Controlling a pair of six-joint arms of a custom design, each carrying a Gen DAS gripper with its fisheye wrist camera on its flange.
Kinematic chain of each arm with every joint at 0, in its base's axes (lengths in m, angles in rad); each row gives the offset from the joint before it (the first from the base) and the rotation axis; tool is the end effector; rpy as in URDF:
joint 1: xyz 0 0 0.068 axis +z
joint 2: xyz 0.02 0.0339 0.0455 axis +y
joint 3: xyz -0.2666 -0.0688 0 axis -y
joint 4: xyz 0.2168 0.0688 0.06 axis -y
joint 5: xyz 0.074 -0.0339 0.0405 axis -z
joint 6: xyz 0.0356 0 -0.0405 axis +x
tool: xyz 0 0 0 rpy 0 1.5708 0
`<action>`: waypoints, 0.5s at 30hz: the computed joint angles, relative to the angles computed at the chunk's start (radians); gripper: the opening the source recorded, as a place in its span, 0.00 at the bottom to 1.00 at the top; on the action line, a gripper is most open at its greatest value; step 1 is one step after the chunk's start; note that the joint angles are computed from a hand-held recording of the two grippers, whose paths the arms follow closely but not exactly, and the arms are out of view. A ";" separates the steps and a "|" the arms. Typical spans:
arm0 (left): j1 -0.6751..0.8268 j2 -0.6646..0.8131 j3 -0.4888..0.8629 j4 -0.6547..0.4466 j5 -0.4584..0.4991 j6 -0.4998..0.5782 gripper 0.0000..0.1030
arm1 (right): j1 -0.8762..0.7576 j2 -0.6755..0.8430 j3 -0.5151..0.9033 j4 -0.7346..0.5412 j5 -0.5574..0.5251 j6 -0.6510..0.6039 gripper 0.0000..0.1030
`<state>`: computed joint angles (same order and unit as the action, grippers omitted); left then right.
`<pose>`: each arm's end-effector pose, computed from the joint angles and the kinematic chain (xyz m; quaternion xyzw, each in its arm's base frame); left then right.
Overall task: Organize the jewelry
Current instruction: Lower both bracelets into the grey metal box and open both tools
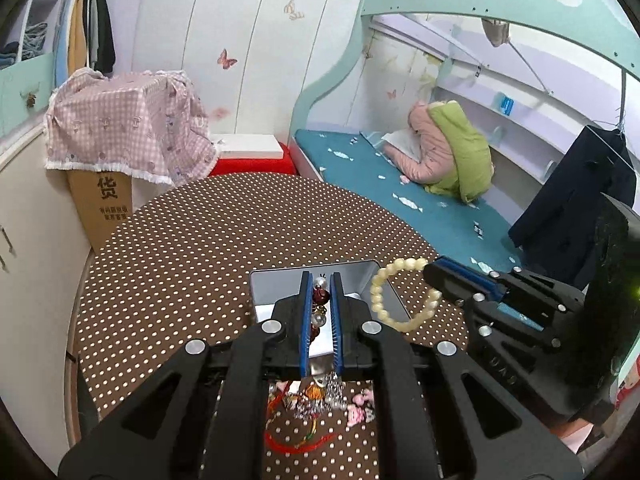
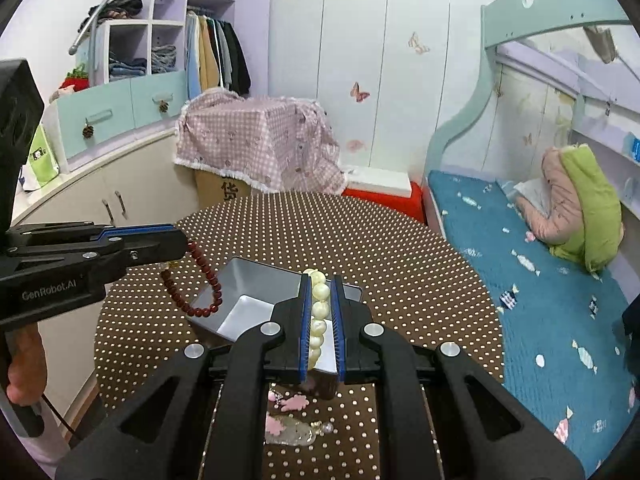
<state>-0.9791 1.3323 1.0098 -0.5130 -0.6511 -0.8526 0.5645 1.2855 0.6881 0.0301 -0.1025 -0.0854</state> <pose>0.1575 -0.1957 0.2849 -0.0588 0.8897 -0.0883 0.4441 0.2095 0.1370 0.2382 -0.3029 0.8219 0.1576 0.4560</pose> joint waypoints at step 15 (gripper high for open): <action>0.097 0.052 -0.096 0.059 0.063 -0.010 0.52 | -0.054 0.086 0.022 -0.023 -0.040 0.015 0.31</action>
<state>-0.8824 1.3843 0.9136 -0.4539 -0.5880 -0.8624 0.5108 1.3717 0.7105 0.0068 -0.1421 -0.0700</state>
